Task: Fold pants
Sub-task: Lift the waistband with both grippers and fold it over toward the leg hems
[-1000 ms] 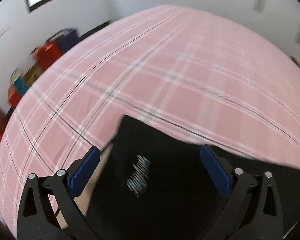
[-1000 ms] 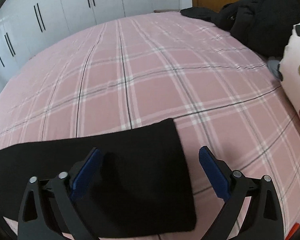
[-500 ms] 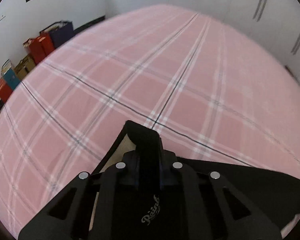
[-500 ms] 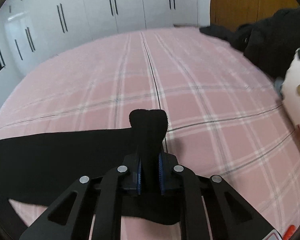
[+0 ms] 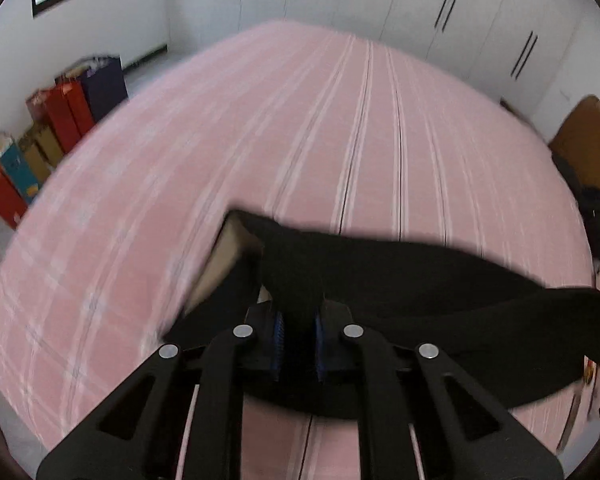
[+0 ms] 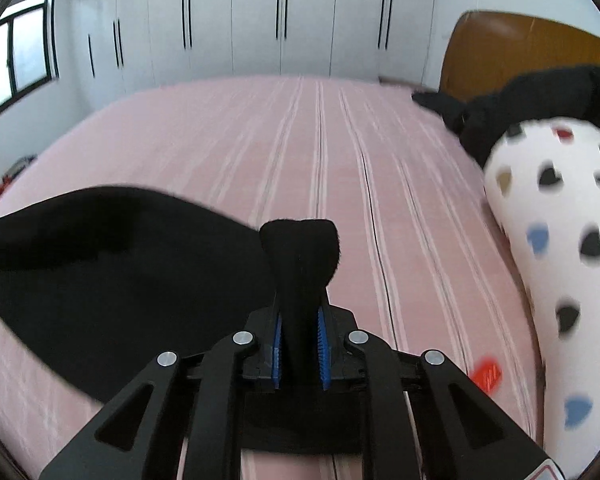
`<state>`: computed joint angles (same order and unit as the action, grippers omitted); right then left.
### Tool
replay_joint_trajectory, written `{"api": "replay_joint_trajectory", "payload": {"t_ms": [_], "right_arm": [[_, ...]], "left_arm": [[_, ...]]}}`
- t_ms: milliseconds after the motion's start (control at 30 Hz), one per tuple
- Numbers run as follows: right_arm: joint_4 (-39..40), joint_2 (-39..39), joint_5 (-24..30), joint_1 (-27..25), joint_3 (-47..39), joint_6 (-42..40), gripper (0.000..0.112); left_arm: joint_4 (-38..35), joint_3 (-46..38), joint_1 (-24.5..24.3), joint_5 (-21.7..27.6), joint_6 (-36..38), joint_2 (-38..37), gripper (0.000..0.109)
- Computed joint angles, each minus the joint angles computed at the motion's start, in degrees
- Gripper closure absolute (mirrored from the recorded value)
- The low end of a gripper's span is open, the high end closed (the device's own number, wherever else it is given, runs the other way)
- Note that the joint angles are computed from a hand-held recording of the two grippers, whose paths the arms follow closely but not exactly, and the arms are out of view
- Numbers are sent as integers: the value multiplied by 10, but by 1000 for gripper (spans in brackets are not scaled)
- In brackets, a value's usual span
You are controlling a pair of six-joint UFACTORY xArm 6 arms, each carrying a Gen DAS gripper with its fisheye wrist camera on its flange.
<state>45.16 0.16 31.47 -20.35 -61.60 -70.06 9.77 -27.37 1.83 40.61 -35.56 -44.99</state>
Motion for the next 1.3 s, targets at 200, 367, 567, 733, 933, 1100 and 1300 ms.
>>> {"api": "replay_joint_trajectory", "payload": {"t_ms": [200,367,567,733,933,1100,1300], "right_arm": [[-75,-63,-78,-19,128,39,78],[19,-183,-65,-30,214,17,62],[41,-290,3,-1,299,72,58],[8,-352,16,59,365,145,58],[3,-373,22,88,382,176,58],[-11,-328,41,57,358,212,57],[-58,-186,12,69,232,306,38]], "left_arm": [[-13,120,-9,23,-115,-126,36],[-94,157,10,-18,-136,-158,17],[-311,151,23,-81,-74,-56,21],[-343,93,71,-21,19,-40,81],[-200,-6,118,71,74,3,82],[-205,75,122,58,86,3,82],[-185,107,109,47,48,-37,78]]}}
